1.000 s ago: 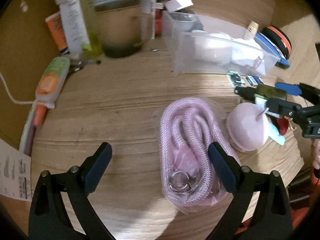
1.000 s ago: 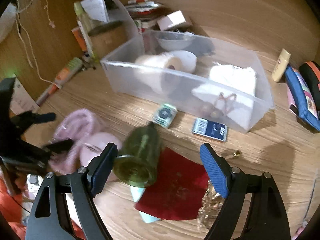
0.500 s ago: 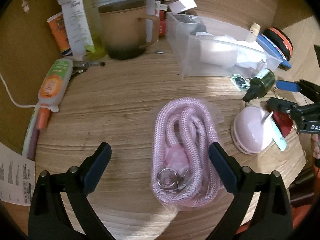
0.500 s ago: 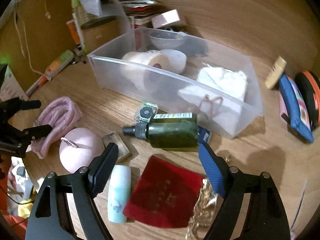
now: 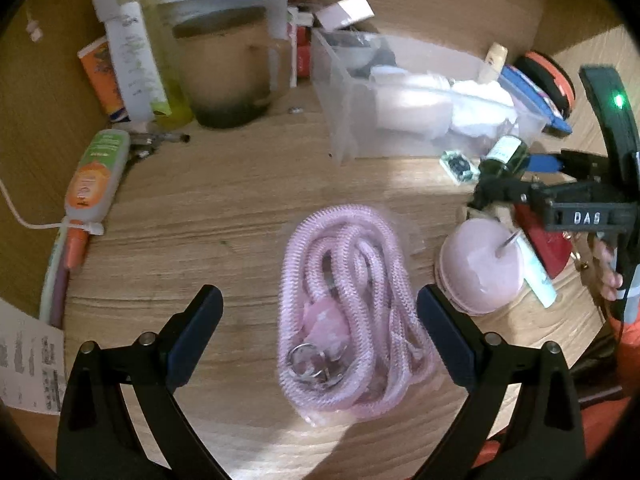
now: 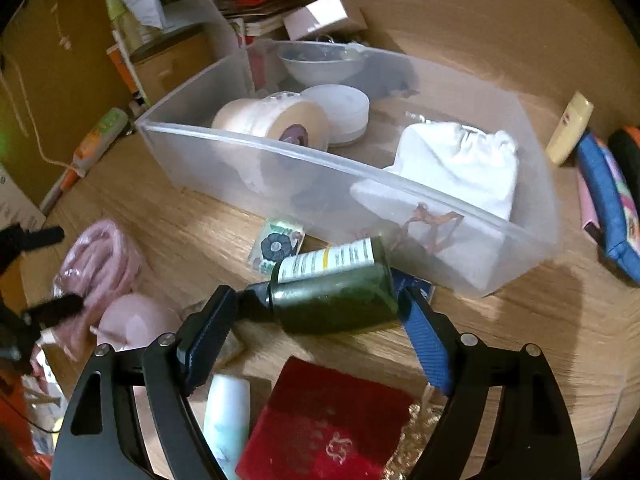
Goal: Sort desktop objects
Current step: 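Grasp the green glass bottle with the right tool while the left tool grasps the bagged pink rope, then carry the bottle and bagged rope into the clear bin and release both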
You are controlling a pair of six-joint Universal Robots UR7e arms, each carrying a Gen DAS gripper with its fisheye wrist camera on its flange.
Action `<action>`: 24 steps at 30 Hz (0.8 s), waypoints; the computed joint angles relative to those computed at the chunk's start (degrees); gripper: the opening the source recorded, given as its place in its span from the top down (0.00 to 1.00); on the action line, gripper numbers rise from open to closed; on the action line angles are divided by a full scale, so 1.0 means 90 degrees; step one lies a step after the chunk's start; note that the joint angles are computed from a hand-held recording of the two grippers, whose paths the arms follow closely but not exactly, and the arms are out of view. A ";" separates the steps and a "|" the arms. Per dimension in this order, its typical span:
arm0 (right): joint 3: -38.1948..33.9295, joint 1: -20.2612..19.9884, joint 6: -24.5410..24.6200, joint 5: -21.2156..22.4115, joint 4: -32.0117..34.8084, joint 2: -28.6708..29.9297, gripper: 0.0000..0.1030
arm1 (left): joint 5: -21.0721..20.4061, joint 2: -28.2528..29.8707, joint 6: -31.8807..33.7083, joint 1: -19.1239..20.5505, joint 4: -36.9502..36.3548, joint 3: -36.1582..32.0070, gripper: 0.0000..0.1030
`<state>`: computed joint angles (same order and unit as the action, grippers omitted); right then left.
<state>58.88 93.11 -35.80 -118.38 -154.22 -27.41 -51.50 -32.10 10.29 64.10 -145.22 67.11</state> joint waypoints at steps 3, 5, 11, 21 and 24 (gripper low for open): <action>-0.0059 -0.0035 0.0152 0.0125 0.0099 0.0027 0.22 | -0.0094 0.0137 -0.0089 0.0027 0.0399 -0.0283 0.04; -0.0056 -0.0048 0.0170 0.0186 0.0062 0.0037 0.22 | -0.0017 0.0250 -0.0080 0.0031 0.0545 -0.0431 0.04; -0.0011 -0.0093 0.0208 0.0326 -0.0073 0.0010 0.24 | 0.0231 0.0468 0.0108 0.0023 0.0404 -0.0568 0.04; 0.0461 -0.0051 -0.0228 0.0550 -0.0737 -0.0224 0.25 | 0.0414 0.0327 0.0295 -0.0010 -0.0498 -0.0182 0.36; 0.0639 -0.0035 -0.0295 0.0646 -0.0896 -0.0343 0.24 | 0.0444 0.0254 0.0294 -0.0035 -0.0799 -0.0104 0.36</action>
